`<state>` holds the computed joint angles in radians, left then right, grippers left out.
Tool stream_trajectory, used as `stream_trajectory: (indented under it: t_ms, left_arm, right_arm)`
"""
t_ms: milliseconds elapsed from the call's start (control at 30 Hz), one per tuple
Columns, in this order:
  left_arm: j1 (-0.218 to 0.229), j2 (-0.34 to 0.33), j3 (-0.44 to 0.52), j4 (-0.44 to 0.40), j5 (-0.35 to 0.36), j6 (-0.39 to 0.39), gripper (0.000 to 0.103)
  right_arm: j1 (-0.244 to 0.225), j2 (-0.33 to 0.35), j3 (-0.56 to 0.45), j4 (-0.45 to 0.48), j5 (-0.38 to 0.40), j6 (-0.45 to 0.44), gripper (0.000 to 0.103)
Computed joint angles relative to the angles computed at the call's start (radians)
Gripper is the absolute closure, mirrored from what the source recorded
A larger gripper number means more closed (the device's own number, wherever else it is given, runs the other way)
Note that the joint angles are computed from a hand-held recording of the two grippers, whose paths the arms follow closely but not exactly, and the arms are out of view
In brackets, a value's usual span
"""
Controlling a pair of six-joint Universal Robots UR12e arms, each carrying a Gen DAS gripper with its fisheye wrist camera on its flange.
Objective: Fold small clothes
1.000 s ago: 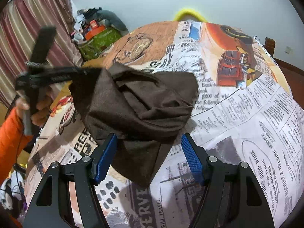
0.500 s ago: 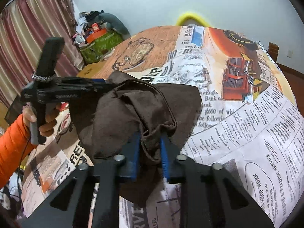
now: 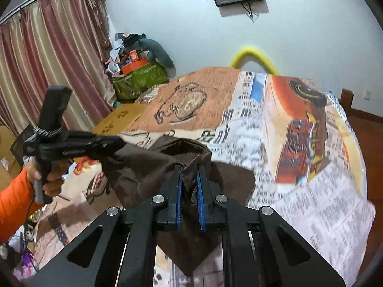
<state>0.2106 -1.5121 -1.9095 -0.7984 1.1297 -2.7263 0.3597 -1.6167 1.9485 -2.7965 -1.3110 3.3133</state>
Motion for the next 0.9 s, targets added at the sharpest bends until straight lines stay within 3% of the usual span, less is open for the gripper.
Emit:
stream_trajectory:
  t_ms: [133,200,267,400,500,567,767,900]
  left_arm:
    - [-0.001,-0.009,0.008,-0.013,0.003,-0.008,0.094]
    - [-0.015,-0.022,0.007,0.018,0.040,-0.026,0.091]
    - [-0.020,-0.035,0.009,0.022,0.056,-0.037,0.083]
    - [-0.017,-0.052,0.007,0.027,0.069,-0.063,0.057]
    - [-0.011,-0.045,-0.008,0.058,0.081,-0.056,0.049]
    - [-0.005,-0.037,-0.015,0.068,0.085,-0.051,0.043]
    - [0.027,-0.004,-0.053,0.071,0.079,-0.048,0.032]
    - [0.043,-0.008,-0.055,-0.002,0.064,-0.064,0.032]
  right_arm:
    - [0.004,0.031,-0.039,0.042,-0.033,-0.032,0.093]
    - [0.005,0.048,-0.055,0.082,-0.056,-0.040,0.093]
    - [0.000,0.068,-0.071,0.138,-0.063,-0.035,0.093]
    - [-0.009,0.083,-0.074,0.199,-0.060,-0.023,0.089]
    - [-0.021,0.071,-0.054,0.177,-0.040,0.007,0.076]
    - [-0.024,0.058,-0.045,0.165,-0.048,0.030,0.050]
    - [-0.024,-0.006,0.004,0.140,-0.055,0.068,0.030]
    - [-0.018,-0.027,0.029,0.189,-0.013,0.083,0.028]
